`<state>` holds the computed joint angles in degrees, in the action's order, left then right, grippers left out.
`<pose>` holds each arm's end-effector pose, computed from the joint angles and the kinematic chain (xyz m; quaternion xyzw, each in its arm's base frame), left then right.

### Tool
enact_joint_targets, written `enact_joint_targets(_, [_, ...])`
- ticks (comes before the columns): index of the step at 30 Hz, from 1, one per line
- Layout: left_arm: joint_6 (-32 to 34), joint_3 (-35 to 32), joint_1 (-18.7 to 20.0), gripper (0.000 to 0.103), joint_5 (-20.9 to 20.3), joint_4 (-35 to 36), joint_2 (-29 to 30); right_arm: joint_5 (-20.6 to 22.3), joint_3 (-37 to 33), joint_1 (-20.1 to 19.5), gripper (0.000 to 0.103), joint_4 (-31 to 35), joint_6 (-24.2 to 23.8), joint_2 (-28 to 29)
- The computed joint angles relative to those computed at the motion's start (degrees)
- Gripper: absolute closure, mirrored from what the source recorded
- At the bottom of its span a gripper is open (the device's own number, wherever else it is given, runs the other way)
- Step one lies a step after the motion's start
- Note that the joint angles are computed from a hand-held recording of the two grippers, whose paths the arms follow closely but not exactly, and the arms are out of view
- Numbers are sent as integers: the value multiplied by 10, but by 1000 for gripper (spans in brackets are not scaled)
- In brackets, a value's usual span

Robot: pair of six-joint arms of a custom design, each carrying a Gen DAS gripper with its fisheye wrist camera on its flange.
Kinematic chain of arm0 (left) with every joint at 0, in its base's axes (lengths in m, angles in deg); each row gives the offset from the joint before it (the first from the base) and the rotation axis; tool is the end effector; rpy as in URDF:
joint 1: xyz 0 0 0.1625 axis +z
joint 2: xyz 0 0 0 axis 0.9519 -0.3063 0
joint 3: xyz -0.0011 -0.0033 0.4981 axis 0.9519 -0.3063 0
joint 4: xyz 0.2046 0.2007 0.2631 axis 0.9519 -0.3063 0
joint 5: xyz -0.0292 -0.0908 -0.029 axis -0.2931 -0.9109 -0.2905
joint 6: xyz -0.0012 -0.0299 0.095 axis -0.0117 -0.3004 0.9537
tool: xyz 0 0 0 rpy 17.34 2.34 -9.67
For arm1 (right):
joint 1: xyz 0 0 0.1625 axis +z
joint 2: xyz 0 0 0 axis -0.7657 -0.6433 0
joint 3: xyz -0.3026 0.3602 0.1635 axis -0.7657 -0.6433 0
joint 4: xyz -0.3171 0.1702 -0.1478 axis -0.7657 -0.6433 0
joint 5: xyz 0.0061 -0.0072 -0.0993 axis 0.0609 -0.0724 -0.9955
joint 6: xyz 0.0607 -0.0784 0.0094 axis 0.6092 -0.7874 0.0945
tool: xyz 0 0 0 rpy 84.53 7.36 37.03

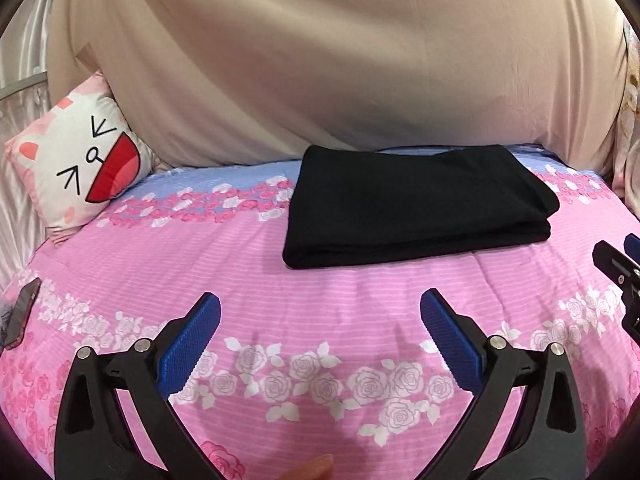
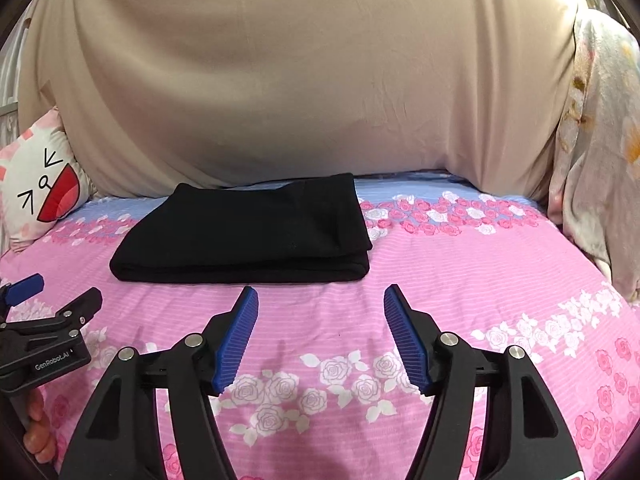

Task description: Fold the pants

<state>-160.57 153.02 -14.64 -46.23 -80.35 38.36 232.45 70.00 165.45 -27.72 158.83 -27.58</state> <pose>-0.0893 -0.5323 0.1257 0.2356 0.7990 -0.4158 0.3649 0.2655 -0.4363 0.0772 0.0977 -0.7680 0.4975 0.3914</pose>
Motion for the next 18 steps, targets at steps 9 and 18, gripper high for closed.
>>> enact_joint_targets(9, [-23, -11, 6, 5, 2, 25, 3, -4, 0, -5, 38, 17, 30, -4])
enact_joint_targets(18, [-11, -2, 2, 5, 10, 10, -1, 2, 4, -1, 34, -5, 12, -2])
